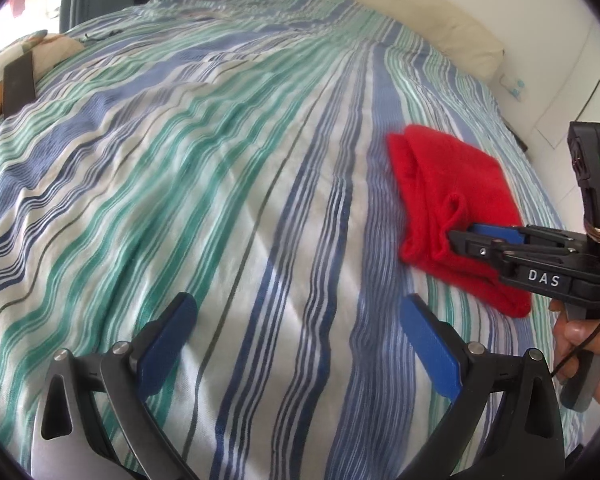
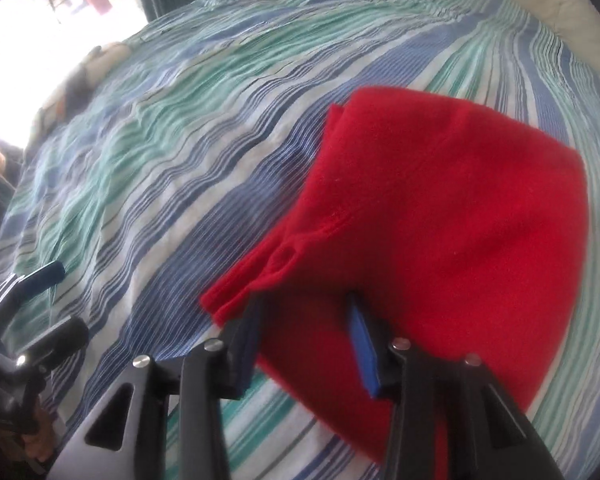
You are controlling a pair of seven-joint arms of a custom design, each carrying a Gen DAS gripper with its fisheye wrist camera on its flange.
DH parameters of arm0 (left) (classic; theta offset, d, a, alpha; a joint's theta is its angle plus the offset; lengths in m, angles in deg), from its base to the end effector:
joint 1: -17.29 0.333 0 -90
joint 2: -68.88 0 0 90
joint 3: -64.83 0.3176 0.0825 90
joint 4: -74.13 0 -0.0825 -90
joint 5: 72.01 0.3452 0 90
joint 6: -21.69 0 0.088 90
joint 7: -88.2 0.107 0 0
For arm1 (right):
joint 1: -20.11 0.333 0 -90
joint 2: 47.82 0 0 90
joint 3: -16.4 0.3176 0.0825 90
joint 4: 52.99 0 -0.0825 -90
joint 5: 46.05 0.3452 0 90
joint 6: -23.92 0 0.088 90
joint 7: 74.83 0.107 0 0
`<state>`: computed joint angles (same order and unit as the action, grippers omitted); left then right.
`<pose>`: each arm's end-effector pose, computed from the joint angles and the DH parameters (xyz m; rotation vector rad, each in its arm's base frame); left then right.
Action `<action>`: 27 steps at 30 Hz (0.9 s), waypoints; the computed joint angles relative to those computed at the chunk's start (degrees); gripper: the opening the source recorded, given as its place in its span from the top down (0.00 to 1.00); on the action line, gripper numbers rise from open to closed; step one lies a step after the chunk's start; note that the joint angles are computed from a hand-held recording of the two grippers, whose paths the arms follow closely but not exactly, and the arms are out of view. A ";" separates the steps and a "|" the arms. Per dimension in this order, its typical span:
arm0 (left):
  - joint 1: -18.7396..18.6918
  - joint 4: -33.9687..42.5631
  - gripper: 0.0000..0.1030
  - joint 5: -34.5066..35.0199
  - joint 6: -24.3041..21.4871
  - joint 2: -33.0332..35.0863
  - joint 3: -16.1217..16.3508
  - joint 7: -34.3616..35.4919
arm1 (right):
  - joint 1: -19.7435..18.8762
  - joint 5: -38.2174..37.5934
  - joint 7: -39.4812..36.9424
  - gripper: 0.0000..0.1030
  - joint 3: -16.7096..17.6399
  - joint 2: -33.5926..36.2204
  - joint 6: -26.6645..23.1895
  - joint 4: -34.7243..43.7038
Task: Fold small clothes
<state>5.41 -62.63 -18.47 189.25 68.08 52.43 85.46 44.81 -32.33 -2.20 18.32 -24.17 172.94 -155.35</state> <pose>0.4258 -0.2478 0.3979 -2.2084 1.5805 -0.8201 0.5873 0.2860 0.3901 -2.3934 1.2909 -0.1721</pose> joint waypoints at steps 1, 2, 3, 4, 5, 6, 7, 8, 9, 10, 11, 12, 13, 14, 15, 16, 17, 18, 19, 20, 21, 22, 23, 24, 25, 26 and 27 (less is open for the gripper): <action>-0.03 0.14 0.01 0.01 0.06 0.13 -0.04 0.10 | -0.30 0.22 -1.15 0.58 0.22 -1.61 1.47 -1.57; -0.07 0.32 0.01 0.17 0.09 0.24 -0.06 0.15 | -0.99 1.07 -3.22 0.58 0.82 -3.74 3.54 -3.78; -0.13 0.47 0.01 0.36 0.04 0.30 -0.10 0.15 | -1.60 1.98 -5.14 0.54 1.29 -5.89 5.78 -6.10; -0.19 0.56 0.01 0.52 0.04 0.33 -0.12 0.19 | -1.98 2.70 -6.35 0.48 1.45 -8.02 8.00 -8.43; -0.27 0.66 0.01 0.53 0.02 0.43 -0.15 0.35 | -2.62 3.93 -7.57 0.46 1.63 -10.21 10.49 -11.04; -0.35 0.72 0.01 0.23 -0.02 0.55 -0.17 0.74 | -3.22 5.34 -8.43 0.44 1.74 -12.17 13.25 -13.87; -0.46 0.84 0.01 -0.43 -0.10 0.79 -0.21 1.42 | -3.34 5.80 -7.85 0.43 1.38 -13.37 15.56 -15.95; -0.57 0.93 0.01 -1.09 -0.12 1.09 -0.24 2.08 | -3.25 5.45 -6.23 0.42 0.68 -14.03 17.25 -17.72; -0.68 1.07 0.01 -1.87 -0.18 1.50 -0.24 2.89 | -3.10 4.36 -3.62 0.41 -0.37 -13.84 17.12 -18.53; -0.85 1.20 0.01 -2.53 -0.55 1.87 -0.29 3.58 | -3.52 4.31 -1.58 0.41 -0.91 -13.02 14.51 -18.19; -1.07 1.31 0.01 -2.88 -1.13 2.16 -0.33 4.06 | -4.80 6.29 -1.36 0.41 -0.45 -11.48 10.61 -16.84; -1.29 1.33 0.01 -2.90 -1.68 2.38 -0.36 4.23 | -6.49 7.79 -1.40 0.41 0.66 -10.07 8.01 -15.98; -1.48 1.29 0.01 -3.15 -2.13 2.52 -0.37 4.59 | -6.18 8.91 -1.79 0.41 0.31 -9.68 8.60 -16.58; -1.63 1.28 0.01 -3.49 -2.47 2.69 -0.37 4.99 | -6.38 10.31 -3.05 0.41 1.00 -10.37 11.72 -18.29; -1.77 1.30 0.01 -3.57 -2.69 2.84 -0.34 5.11 | -6.68 12.09 -4.42 0.37 1.78 -11.38 13.97 -19.74; -1.88 1.37 0.01 -3.44 -2.86 2.94 -0.28 5.06 | -7.36 15.02 -6.52 0.32 2.95 -12.65 15.28 -21.10; -2.01 1.52 0.01 -3.34 -3.14 3.09 -0.25 5.06 | -8.26 18.68 -9.48 0.30 4.16 -14.27 16.04 -22.44; -2.17 1.73 0.01 -3.39 -3.61 3.27 -0.29 5.18 | -8.96 22.89 -13.32 0.30 5.27 -16.24 17.40 -24.26; -2.38 2.05 0.01 -3.44 -4.31 3.51 -0.35 5.36 | -9.21 26.64 -17.14 0.27 5.85 -18.23 19.21 -26.37; -2.62 2.42 0.01 -3.45 -5.12 3.78 -0.44 5.59 | -8.93 28.91 -19.84 0.24 5.82 -20.24 21.46 -28.83; -2.89 2.84 0.01 -3.40 -6.06 4.05 -0.53 5.91 | -8.38 30.21 -21.41 0.20 5.54 -22.25 24.34 -31.75; -3.18 3.25 0.01 -3.28 -7.02 4.30 -0.62 6.18 | -7.78 30.93 -21.93 0.20 5.21 -24.11 27.37 -34.78; -3.49 3.67 0.01 -3.17 -8.00 4.52 -0.72 6.43 | -7.38 31.69 -22.21 0.19 4.74 -25.80 29.86 -37.62; -3.76 4.03 0.01 -3.06 -8.79 4.75 -0.79 6.72 | -7.08 32.14 -21.87 0.19 4.34 -27.25 32.17 -40.29; -4.02 4.30 0.01 -2.87 -9.50 4.90 -0.84 6.87 | -6.87 32.60 -21.63 0.19 3.84 -28.58 34.33 -42.90; -4.25 4.48 0.01 -2.61 -10.09 4.99 -0.85 6.90 | -8.65 31.35 -19.86 0.19 5.23 -29.57 36.66 -45.47; -4.40 4.62 0.01 -2.35 -10.50 5.09 -0.82 6.90 | -12.44 28.57 -16.43 0.19 8.59 -30.04 38.90 -47.75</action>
<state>1.01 -58.01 -20.82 178.75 73.17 51.61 92.35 32.37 -3.76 -18.63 26.91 -54.20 211.84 -203.10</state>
